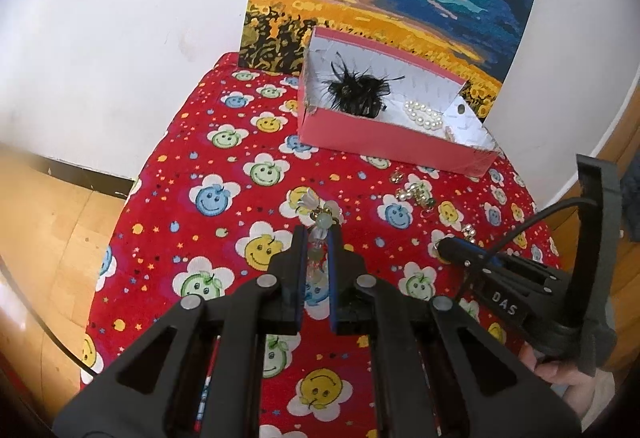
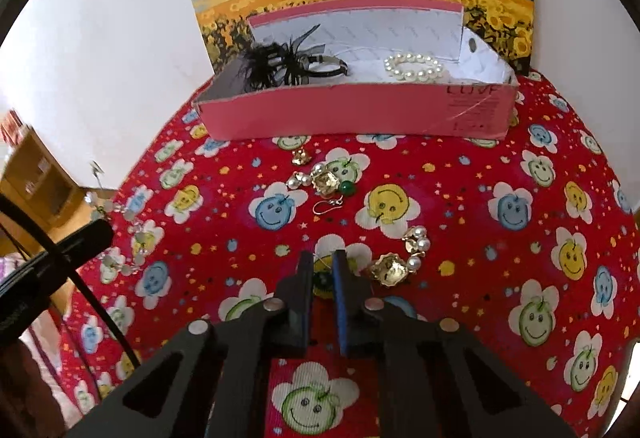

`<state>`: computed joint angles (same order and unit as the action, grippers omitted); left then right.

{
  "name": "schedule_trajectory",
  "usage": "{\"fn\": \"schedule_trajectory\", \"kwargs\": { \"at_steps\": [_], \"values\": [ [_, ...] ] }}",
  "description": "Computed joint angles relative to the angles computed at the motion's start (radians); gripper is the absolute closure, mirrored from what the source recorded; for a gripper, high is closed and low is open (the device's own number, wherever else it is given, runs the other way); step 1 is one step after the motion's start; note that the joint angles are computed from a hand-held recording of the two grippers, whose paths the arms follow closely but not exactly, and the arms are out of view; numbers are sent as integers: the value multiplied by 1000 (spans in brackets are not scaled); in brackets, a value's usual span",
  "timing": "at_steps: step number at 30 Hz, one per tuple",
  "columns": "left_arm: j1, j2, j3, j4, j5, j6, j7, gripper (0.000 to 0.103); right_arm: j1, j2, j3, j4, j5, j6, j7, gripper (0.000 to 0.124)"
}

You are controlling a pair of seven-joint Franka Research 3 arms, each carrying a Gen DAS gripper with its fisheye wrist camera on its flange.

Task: Organize jewelry
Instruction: 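Lift the earring with the left gripper while the right grasps a green-bead earring, then carry both held earrings over the pink box with both grippers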

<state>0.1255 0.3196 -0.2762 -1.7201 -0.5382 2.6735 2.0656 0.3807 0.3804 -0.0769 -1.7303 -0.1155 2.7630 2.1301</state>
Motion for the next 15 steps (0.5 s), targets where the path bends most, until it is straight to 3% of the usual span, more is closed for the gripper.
{"fn": "schedule_trajectory", "kwargs": {
  "at_steps": [9, 15],
  "values": [
    [-7, -23, -6, -4, -17, 1, 22, 102, -52, -94, 47, -94, 105, 102, -99, 113],
    [-20, -27, -3, 18, -22, -10, 36, 102, -68, -138, 59, -115, 150, 128, -163, 113]
  ]
}}
